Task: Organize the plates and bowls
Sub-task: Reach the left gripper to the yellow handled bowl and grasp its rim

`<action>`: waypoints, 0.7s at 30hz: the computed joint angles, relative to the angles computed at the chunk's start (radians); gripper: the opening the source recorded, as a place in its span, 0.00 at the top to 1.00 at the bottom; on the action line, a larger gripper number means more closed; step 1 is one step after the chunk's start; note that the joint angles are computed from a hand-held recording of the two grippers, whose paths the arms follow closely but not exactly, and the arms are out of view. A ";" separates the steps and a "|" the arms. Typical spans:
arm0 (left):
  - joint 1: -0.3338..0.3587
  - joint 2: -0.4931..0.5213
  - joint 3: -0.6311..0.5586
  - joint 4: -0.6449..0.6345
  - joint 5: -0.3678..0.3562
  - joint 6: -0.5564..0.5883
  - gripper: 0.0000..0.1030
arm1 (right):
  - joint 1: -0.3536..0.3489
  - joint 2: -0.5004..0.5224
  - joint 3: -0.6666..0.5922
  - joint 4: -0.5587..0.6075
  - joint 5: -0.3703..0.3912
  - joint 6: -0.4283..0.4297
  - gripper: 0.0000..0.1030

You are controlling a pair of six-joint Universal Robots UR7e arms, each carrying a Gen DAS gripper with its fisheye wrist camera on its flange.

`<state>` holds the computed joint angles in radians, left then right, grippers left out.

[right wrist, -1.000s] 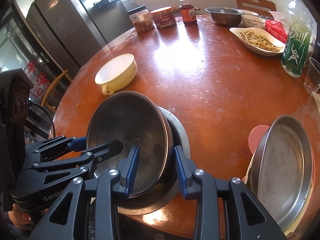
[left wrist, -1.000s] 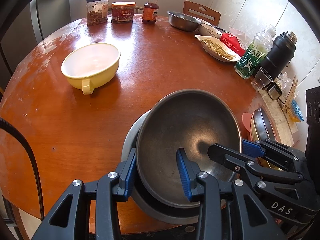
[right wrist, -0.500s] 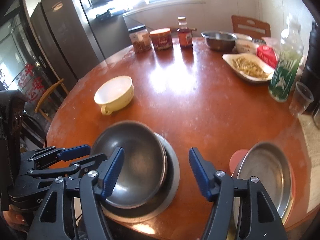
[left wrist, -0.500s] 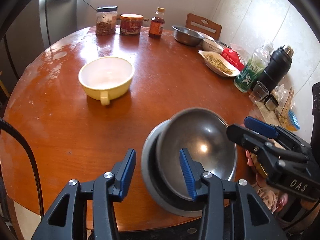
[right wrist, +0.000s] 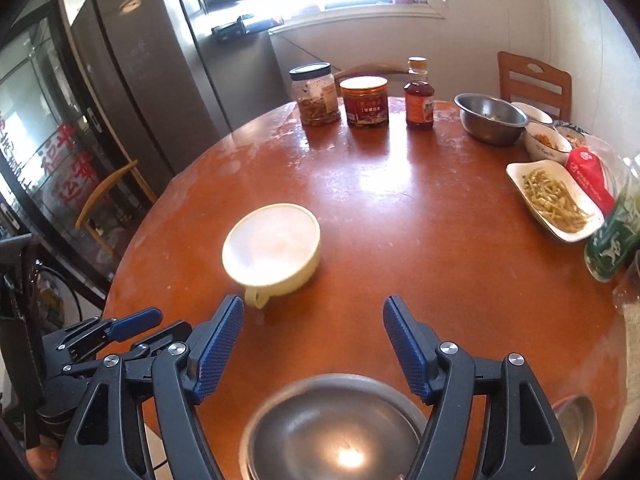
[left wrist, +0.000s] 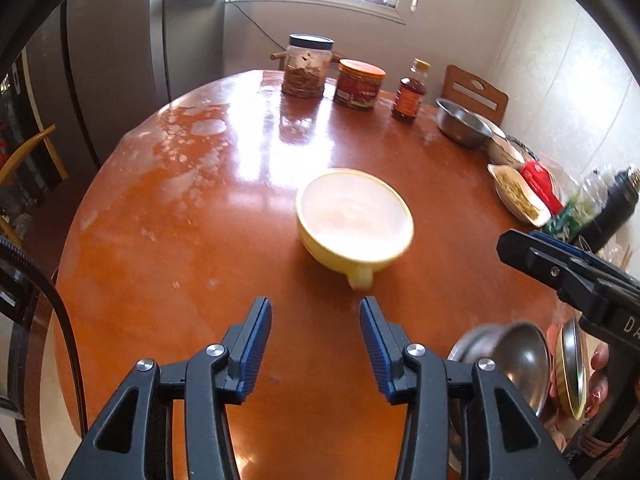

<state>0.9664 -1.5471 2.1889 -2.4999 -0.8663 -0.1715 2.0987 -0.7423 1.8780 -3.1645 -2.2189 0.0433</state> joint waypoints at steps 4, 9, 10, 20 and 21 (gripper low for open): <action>0.060 0.067 -0.087 -0.003 -0.025 0.039 0.53 | -0.018 0.065 -0.128 0.107 -0.005 0.026 0.28; 0.127 0.168 -0.192 0.016 -0.059 0.071 0.52 | -0.048 0.138 -0.246 0.223 -0.045 0.061 0.28; 0.138 0.187 -0.211 0.017 -0.068 0.074 0.52 | -0.067 0.144 -0.261 0.249 -0.011 0.077 0.28; 0.228 0.305 -0.314 0.065 -0.201 0.048 0.53 | -0.088 0.208 -0.351 0.388 -0.046 0.043 0.64; 0.232 0.308 -0.316 0.071 -0.212 0.039 0.56 | -0.089 0.211 -0.346 0.367 -0.030 0.016 0.67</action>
<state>1.1985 -1.2388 1.8725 -2.4287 -1.0786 -0.1322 2.0094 -0.5315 1.5324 -2.7972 -2.2494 0.0589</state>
